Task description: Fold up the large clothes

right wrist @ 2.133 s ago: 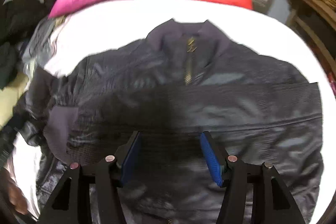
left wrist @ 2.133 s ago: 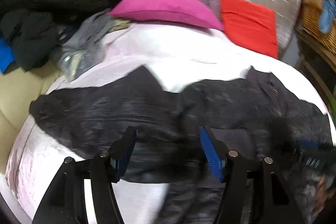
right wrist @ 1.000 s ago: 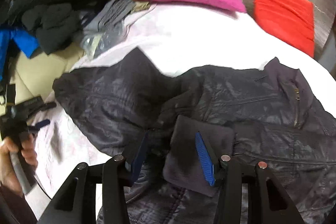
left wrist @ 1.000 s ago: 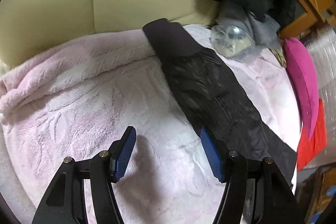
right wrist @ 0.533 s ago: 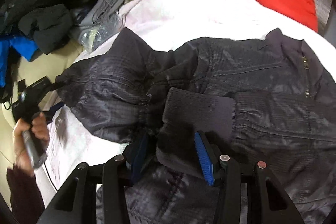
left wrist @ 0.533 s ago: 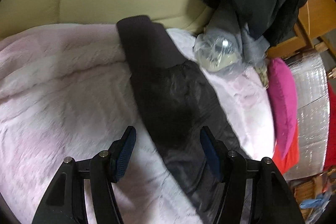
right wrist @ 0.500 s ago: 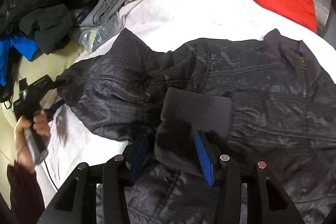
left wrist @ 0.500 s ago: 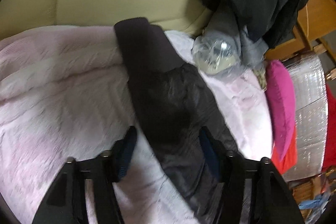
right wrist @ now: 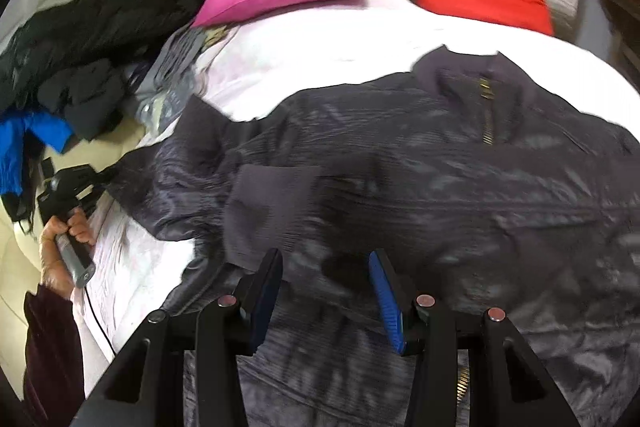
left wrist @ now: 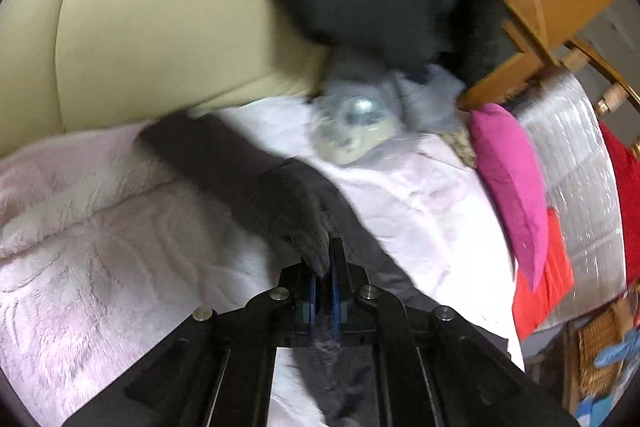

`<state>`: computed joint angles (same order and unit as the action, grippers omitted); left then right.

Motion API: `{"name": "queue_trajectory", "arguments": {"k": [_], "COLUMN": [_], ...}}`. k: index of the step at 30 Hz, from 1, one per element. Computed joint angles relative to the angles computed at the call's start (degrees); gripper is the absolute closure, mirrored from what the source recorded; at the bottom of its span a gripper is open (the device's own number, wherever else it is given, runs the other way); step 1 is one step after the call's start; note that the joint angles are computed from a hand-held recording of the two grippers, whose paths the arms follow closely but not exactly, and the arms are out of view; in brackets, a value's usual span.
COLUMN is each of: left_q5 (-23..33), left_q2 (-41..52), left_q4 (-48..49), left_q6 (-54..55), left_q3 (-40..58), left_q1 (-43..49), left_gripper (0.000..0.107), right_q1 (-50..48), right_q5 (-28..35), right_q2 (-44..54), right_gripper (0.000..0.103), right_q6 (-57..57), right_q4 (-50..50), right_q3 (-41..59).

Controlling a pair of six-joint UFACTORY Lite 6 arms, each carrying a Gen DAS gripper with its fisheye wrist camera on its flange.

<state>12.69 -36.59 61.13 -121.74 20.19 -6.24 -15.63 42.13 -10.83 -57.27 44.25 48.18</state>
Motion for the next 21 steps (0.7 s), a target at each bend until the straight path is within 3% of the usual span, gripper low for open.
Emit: {"name": "queue_trajectory", "arguments": {"k": [2, 6, 11, 17, 21], "left_q5": [5.21, 20.71, 34.05, 38.89, 39.52], "left_q2": [0.36, 4.73, 21.98, 48.69, 65.69], "left_q4": [0.96, 3.7, 6.84, 5.09, 0.58], "left_q6": [-1.31, -4.3, -2.76, 9.58, 22.61], "left_q3": [2.83, 12.49, 30.14, 56.32, 74.75], "left_q1": [-5.45, -23.74, -42.71, -54.63, -60.61], "left_gripper": [0.102, 0.102, 0.102, 0.102, 0.102], "right_q1": [-3.73, -11.07, -21.34, -31.66, -34.58], "right_q5": [2.06, 6.19, 11.37, 16.36, 20.47], "right_q2": [0.53, 1.83, 5.61, 15.41, 23.15], "right_gripper": [0.055, 0.055, 0.055, 0.055, 0.055], "right_q6": [-2.29, -7.28, -14.44, -21.14, -15.27], "right_q4": [0.76, 2.27, 5.41, 8.99, 8.9], "right_q3": [0.58, 1.93, 3.86, 8.18, 15.45]}}
